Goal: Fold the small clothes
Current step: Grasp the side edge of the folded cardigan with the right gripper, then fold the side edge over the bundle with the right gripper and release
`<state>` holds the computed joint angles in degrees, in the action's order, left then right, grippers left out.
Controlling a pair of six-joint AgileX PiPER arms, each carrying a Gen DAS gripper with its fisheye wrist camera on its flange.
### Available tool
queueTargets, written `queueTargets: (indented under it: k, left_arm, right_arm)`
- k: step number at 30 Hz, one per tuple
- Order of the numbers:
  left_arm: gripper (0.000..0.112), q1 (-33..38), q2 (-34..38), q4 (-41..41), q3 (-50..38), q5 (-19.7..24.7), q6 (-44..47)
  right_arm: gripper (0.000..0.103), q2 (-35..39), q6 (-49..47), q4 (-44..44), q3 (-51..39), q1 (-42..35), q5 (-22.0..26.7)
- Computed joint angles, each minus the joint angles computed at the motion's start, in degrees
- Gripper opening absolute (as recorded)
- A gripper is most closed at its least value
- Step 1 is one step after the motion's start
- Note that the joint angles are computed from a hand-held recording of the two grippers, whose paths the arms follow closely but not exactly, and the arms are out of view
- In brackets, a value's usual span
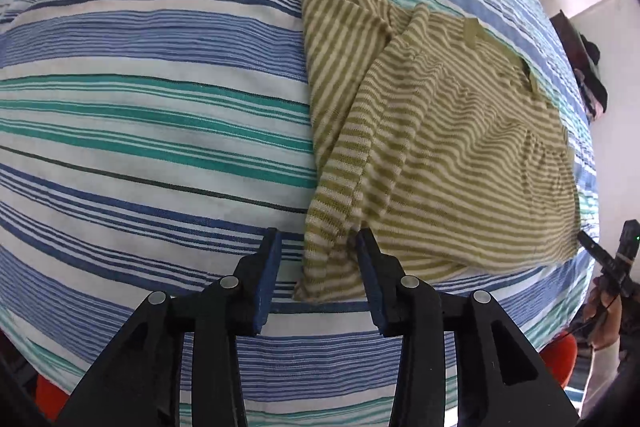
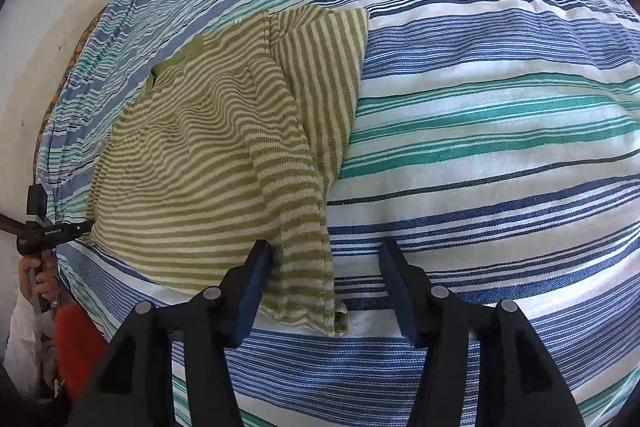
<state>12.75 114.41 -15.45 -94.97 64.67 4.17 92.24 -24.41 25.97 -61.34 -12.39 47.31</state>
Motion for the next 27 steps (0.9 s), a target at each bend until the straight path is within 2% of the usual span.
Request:
queueTargets:
  k: [2, 4, 7, 10, 13, 15, 17, 19, 20, 24, 25, 27]
  left_arm:
    - [0.049, -1.1, -4.7, 6.4, 3.1, -4.6, -3.0]
    - [0.054, -1.5, -7.5, 8.3, 4.0, -7.7, -3.6]
    - [0.059, -3.6, -7.6, 5.2, 1.7, -8.8, -1.0]
    - [0.063, -8.2, -6.3, 5.2, 0.7, -10.6, -0.3]
    - [0.063, -12.7, -4.6, 9.0, 0.6, -11.8, -4.5]
    - [0.063, -13.4, -4.6, 6.9, 2.3, -12.4, -4.7]
    - [0.063, -13.9, -5.6, 5.5, 5.4, -13.7, -4.3]
    - [0.063, -14.8, -6.6, 6.5, 8.3, -14.8, -4.8]
    - [0.063, -15.3, -7.3, 7.2, 9.8, -15.5, -5.1]
    - [0.063, -17.8, -8.9, 8.8, 12.8, -18.1, -6.0]
    - [0.063, -18.8, -8.5, 8.9, 12.1, -18.0, -6.3]
    - [0.063, -21.7, -7.4, 10.4, 10.2, -17.4, -7.8]
  right_arm:
    - [0.063, -2.6, 3.4, -5.4, -1.3, 0.9, -0.7]
    - [0.063, -3.8, 4.9, -8.6, -3.8, 1.3, -1.0]
    - [0.063, -1.0, 2.1, -2.6, -11.5, 2.7, 3.0]
    - [0.063, 7.3, 5.9, -1.8, -22.2, 9.2, 4.5]
    - [0.063, 18.0, 15.3, -9.5, -33.8, 14.3, 3.2]
    - [0.063, 26.7, 21.5, -14.4, -43.7, 15.5, 5.6]
    - [0.061, 33.1, 21.6, -12.1, -50.9, 14.8, 8.5]
    - [0.029, 38.1, 22.5, -15.5, -58.0, 16.0, 12.5]
    - [0.006, 38.7, 22.7, -18.9, -59.2, 17.2, 12.3]
    - [0.005, 34.9, 21.9, -22.9, -55.0, 18.0, 5.2]
    - [0.005, 35.2, 22.0, -23.5, -55.4, 17.8, 5.1]
    - [0.008, 37.4, 21.1, -21.4, -58.6, 16.4, 8.5]
